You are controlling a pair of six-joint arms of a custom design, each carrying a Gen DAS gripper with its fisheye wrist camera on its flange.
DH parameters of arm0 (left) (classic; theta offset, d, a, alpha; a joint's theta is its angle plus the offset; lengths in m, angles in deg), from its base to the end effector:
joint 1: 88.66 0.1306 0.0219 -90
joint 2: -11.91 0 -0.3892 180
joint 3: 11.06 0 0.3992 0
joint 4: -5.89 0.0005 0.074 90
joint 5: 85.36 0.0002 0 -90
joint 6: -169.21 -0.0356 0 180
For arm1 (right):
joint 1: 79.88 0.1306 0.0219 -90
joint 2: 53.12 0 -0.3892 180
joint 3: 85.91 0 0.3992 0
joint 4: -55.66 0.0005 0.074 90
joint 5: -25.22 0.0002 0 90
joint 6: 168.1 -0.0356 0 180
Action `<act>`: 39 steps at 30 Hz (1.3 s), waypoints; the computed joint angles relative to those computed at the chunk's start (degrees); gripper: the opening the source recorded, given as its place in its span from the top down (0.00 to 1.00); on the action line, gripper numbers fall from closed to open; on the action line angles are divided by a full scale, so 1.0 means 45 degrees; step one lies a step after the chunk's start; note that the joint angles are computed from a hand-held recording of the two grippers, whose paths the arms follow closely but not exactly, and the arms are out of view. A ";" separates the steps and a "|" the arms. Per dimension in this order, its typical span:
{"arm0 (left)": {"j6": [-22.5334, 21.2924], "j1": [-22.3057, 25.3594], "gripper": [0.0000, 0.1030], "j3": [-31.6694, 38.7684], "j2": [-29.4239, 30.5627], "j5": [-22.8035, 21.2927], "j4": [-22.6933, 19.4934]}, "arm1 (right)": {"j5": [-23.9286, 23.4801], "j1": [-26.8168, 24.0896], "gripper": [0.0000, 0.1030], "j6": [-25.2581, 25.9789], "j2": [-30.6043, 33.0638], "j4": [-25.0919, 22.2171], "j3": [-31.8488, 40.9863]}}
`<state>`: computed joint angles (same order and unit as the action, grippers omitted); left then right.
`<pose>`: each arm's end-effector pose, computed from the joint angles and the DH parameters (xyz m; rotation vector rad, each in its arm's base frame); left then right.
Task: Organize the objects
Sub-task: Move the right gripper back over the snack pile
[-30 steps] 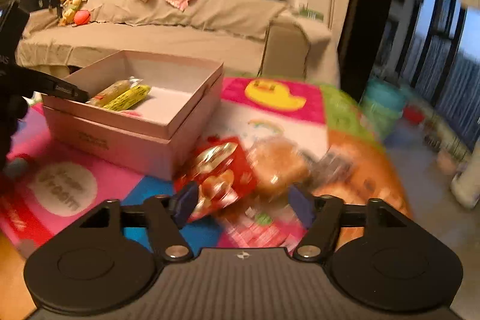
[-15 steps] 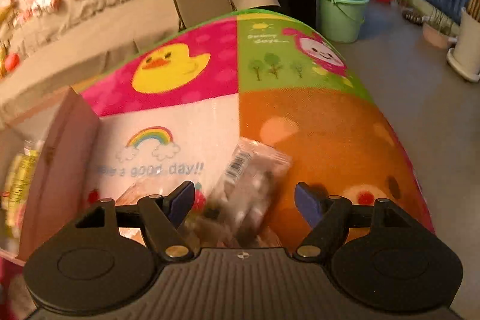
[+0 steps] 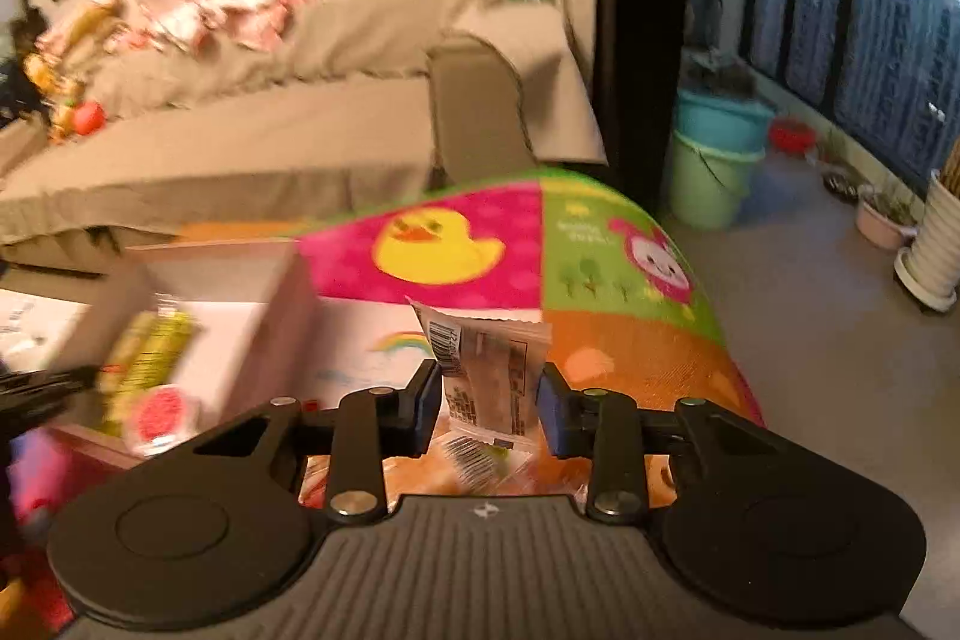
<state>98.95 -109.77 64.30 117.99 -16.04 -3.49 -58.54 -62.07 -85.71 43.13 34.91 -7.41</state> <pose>0.5219 -0.1886 0.2314 -0.1611 2.2118 0.0190 0.5059 0.1579 0.3275 -0.1405 2.2363 0.1186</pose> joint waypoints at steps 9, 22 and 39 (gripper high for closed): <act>0.0060 0.0095 0.87 -0.0029 -0.0059 0.0279 -0.0078 | -0.3643 0.0083 0.67 -0.0710 -0.1546 -0.3090 -0.0945; -0.0286 0.0160 0.87 -0.0076 -0.0063 0.0427 0.0014 | 0.0596 0.0137 0.21 0.1824 0.0200 -0.0273 -0.1200; -0.0505 -0.0040 0.88 -0.0401 -0.0488 0.0062 0.0071 | 0.0933 0.0230 0.33 0.1997 0.0295 -0.0512 -0.1598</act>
